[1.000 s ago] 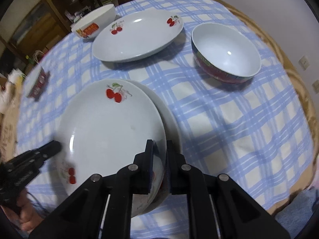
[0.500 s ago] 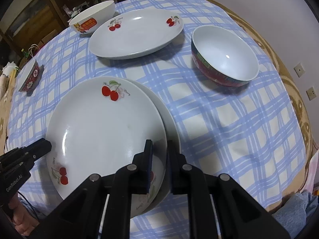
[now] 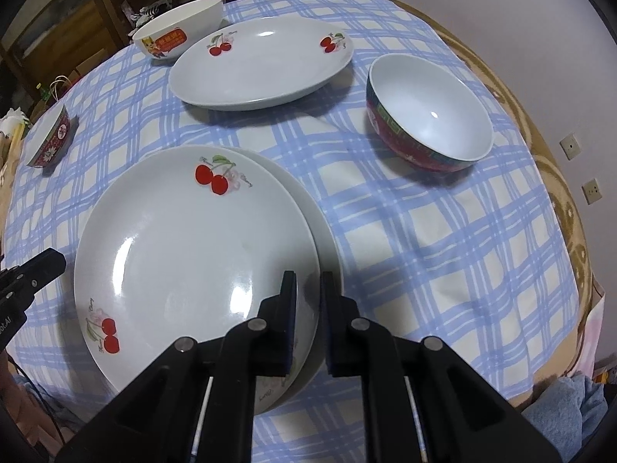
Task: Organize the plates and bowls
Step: 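Lower the cherry plate onto a plate and open the left tool while the right tool releases its plate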
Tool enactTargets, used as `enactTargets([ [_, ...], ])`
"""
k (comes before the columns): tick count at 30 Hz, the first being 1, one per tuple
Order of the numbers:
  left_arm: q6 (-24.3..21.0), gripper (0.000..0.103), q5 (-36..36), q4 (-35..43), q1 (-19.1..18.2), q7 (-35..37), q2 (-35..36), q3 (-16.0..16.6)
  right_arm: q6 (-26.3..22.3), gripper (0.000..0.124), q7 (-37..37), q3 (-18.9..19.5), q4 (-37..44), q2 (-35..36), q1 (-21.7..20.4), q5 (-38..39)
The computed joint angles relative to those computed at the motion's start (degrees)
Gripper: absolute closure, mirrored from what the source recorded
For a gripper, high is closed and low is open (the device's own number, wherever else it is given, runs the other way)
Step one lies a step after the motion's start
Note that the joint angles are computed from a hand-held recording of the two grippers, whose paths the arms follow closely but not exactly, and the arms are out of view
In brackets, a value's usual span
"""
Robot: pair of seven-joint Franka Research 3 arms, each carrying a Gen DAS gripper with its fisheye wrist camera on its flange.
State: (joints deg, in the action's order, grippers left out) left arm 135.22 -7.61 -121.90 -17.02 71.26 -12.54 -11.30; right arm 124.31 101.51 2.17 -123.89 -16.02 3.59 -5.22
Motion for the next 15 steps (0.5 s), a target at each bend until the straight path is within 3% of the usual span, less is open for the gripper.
enactTargets([
  [4,-1.36,0.089,2.33,0.52,0.40,-0.81,0.14,-0.41,0.33,0.108,2.48,0.82,-0.28,-0.75,-0.74,-3.32],
  [13,-4.18,0.081,6.16,2.42,1.04,-2.78,0.98,-0.84,2.03,0.105,0.93,-0.22,-0.60,-2.04,-0.36,0.38],
  [15,-4.80,0.073,6.69,2.77,1.26,-3.26,1.03,-0.85,2.00,0.097,0.49,-0.17,-0.57,-2.15,-0.27,1.06],
])
